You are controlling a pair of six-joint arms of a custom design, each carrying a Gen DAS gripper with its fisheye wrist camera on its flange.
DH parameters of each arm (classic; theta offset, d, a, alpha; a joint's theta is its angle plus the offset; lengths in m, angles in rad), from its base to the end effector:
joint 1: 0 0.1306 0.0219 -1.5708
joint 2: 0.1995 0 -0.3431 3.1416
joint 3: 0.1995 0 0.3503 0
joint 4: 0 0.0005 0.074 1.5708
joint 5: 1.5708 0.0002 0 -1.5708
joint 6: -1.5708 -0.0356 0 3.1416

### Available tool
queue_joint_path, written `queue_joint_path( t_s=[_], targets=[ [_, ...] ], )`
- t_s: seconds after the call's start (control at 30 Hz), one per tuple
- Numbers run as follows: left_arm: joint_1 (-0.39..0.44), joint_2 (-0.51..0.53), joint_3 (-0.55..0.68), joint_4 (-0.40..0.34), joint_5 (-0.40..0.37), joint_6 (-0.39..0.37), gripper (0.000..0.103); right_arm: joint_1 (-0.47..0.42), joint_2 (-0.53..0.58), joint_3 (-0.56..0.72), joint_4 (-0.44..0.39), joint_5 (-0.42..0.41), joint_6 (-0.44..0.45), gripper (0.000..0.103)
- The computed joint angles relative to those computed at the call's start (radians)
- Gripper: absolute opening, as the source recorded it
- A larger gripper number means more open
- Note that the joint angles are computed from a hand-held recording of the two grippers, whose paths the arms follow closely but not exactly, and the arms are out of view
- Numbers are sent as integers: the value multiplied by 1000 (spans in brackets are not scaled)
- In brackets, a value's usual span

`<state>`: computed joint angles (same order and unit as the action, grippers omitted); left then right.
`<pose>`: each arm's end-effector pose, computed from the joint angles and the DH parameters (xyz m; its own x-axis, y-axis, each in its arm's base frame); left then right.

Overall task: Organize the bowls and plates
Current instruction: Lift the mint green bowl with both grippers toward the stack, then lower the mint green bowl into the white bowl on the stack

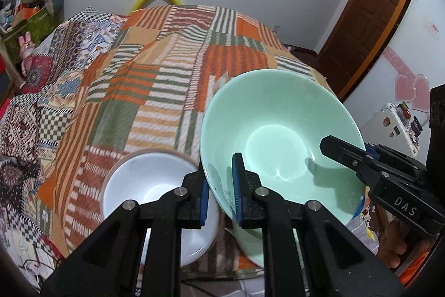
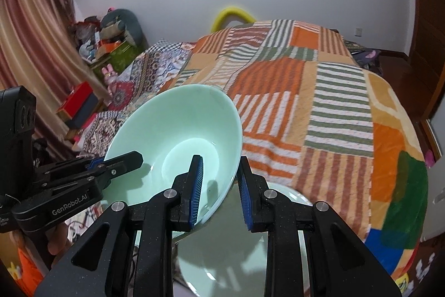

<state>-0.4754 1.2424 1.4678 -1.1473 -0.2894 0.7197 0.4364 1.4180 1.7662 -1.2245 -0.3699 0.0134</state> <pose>0.3462 -0.1674 0.4629 -0.7208 -0.3395 -0.6043 -0.2524 0.9405 -0.2274 0.3896 0.1953 0.5104 -0.6882 -0.3348 -0.6437 -0.6130 0.7428 0.2692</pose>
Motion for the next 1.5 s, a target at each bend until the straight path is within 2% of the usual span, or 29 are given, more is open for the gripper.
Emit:
queue_joint_path(
  t_s=[0.27, 0.83, 1.17, 1.5],
  targets=[
    [13, -81, -94, -25, -8, 45, 14, 58, -10, -33, -1, -1, 3, 23],
    [80, -217, -278, -24, 15, 151, 14, 176, 18, -56, -23, 9, 3, 23],
    [97, -242, -344, -36, 11, 185, 14, 212, 53, -61, -42, 5, 8, 23],
    [126, -238, -371, -25, 29, 186, 14, 228, 79, -58, -54, 6, 11, 23]
  ],
)
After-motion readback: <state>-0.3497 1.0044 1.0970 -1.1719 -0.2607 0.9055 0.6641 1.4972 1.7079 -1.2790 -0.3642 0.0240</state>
